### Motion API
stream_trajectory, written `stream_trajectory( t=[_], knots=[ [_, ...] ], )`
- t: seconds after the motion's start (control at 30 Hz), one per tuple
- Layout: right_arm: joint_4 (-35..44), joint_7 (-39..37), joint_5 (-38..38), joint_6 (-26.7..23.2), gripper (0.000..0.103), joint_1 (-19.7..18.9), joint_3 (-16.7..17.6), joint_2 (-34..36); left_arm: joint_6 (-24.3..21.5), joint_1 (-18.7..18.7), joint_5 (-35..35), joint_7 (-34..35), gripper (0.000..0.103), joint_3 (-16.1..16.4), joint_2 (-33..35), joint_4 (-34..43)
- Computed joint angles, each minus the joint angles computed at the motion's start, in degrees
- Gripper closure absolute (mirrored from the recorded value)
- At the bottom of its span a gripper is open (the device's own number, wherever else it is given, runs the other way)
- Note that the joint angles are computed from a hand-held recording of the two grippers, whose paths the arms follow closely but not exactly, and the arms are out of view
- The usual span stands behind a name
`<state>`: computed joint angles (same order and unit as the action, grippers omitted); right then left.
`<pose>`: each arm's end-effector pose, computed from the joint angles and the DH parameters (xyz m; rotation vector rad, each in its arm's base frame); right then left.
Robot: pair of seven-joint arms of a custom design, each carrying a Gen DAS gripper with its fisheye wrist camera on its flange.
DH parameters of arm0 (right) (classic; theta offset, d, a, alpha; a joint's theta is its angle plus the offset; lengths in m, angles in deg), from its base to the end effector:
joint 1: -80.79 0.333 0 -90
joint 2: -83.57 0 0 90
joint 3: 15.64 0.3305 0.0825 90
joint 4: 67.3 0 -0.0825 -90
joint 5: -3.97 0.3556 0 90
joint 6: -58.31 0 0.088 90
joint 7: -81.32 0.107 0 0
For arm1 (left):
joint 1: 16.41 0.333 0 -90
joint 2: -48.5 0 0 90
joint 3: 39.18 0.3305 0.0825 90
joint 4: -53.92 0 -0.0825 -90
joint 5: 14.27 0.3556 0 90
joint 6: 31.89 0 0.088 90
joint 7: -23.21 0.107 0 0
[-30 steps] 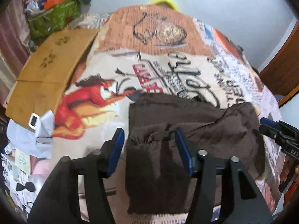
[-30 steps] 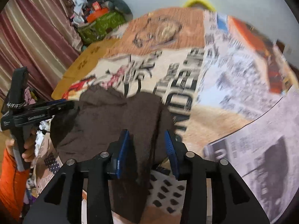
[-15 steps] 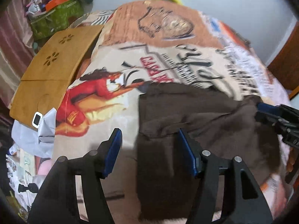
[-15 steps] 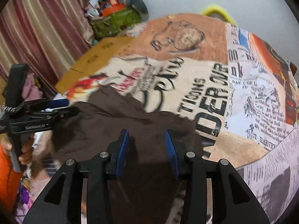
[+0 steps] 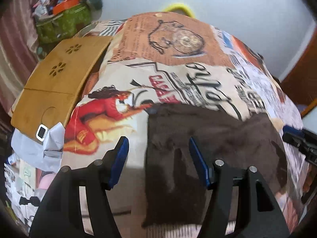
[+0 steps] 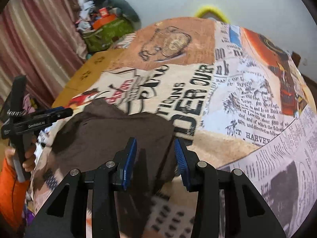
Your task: Fold small clothes
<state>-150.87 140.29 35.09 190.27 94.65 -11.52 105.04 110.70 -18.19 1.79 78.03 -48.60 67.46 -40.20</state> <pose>0.6559 0.2146 0.5459 -2.1615 1.1792 -0.0549 0.6632 -0.1172 0.5079 -2.1659 1.6587 -0.5827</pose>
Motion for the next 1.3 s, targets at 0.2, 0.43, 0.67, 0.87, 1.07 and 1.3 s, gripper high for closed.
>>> stream_trajectory(
  t=[0.2, 0.43, 0.67, 0.87, 1.07, 1.3],
  knots=[
    [-5.1, -5.4, 2.2, -1.9, 0.055, 0.1, 1.2, -3.9, -1.0, -0.5, -0.5, 0.8, 0.033, -0.6, -3.2, -5.9],
    [-5.2, -3.5, -0.3, -3.3, 0.053, 1.0, -0.3, -2.1, 1.1, 0.5, -4.4, -2.9, 0.032, -0.2, -6.5, -12.2],
    [-7.8, 1.5, -2.4, -1.6, 0.053, 0.1, -1.6, -4.0, 1.8, -0.2, -0.5, -8.8, 0.032, 1.1, -12.8, -17.2],
    [-13.1, -3.0, 1.1, 3.0, 0.053, -0.7, -0.6, -10.8, 1.8, -1.8, 4.5, -12.5, 0.032, 0.9, -17.3, -18.5],
    [-17.2, -11.5, 11.8, 8.6, 0.053, -0.5, 0.3, -18.8, 3.2, -4.1, 12.9, -16.9, 0.032, -0.6, -22.3, -17.4],
    [-22.0, -23.4, 26.4, 13.9, 0.053, 1.9, -0.8, -28.0, 4.5, -6.1, 25.6, -25.1, 0.032, -3.9, -28.2, -16.0]
  ],
)
